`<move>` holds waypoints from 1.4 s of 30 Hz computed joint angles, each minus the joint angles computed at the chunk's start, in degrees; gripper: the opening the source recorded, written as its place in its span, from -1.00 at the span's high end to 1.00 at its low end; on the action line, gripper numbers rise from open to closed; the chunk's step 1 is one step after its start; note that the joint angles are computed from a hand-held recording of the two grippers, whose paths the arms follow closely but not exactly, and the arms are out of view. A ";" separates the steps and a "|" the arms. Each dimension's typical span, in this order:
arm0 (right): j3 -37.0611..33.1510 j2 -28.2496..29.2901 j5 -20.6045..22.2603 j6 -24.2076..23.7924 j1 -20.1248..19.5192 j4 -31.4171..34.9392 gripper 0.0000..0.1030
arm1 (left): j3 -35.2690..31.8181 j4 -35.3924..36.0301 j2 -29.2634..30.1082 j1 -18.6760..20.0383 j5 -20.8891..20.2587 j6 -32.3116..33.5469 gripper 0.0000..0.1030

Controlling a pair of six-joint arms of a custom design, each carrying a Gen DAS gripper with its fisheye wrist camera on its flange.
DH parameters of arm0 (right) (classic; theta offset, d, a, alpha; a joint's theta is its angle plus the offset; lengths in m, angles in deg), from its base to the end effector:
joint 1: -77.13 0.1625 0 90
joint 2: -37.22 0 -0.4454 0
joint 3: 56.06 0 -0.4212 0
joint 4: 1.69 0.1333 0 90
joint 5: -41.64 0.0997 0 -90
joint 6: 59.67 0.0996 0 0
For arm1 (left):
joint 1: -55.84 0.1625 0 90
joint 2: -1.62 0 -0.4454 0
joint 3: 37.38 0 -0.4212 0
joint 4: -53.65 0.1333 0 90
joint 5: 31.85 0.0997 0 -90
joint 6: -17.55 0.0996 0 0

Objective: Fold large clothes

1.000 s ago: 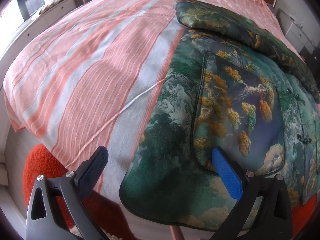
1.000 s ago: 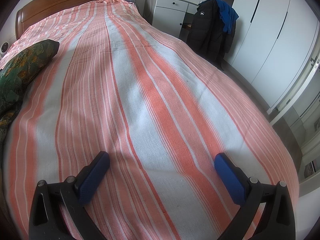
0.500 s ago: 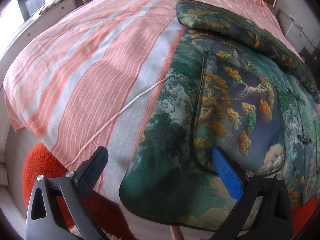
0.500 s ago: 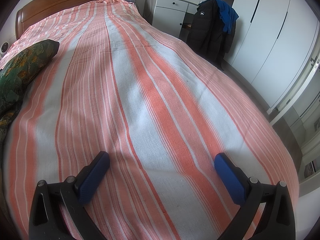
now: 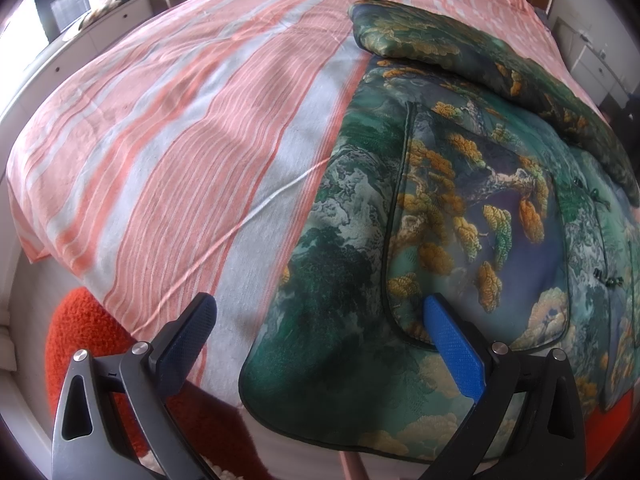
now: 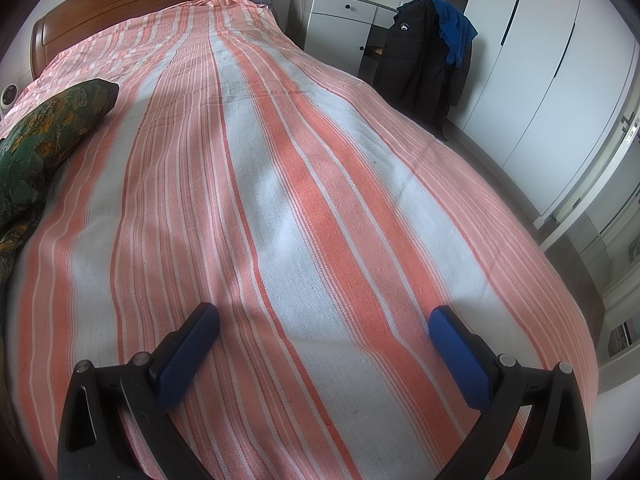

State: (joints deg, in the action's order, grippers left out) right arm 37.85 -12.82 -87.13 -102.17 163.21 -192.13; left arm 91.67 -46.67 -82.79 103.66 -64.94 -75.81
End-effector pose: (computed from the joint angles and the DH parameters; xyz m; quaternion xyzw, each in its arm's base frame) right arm 0.0223 -0.7126 0.2524 0.1260 -0.8360 0.2956 0.4448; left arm -0.1045 -0.4381 0.2087 -0.2361 0.8184 -0.3233 0.4124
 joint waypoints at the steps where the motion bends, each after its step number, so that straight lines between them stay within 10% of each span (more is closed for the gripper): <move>1: 0.00 0.00 0.00 0.00 0.00 0.00 -1.00 | -0.07 0.12 0.08 0.01 0.00 -0.05 -0.99; 42: 0.03 -0.14 0.07 0.08 -0.03 0.21 -1.00 | -6.00 16.15 3.19 -1.03 -0.01 -12.74 -0.99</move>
State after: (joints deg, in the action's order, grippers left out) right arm 37.87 -12.96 -87.06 -102.09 163.18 -191.93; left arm 85.66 -30.53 -79.60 102.63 -64.95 -88.55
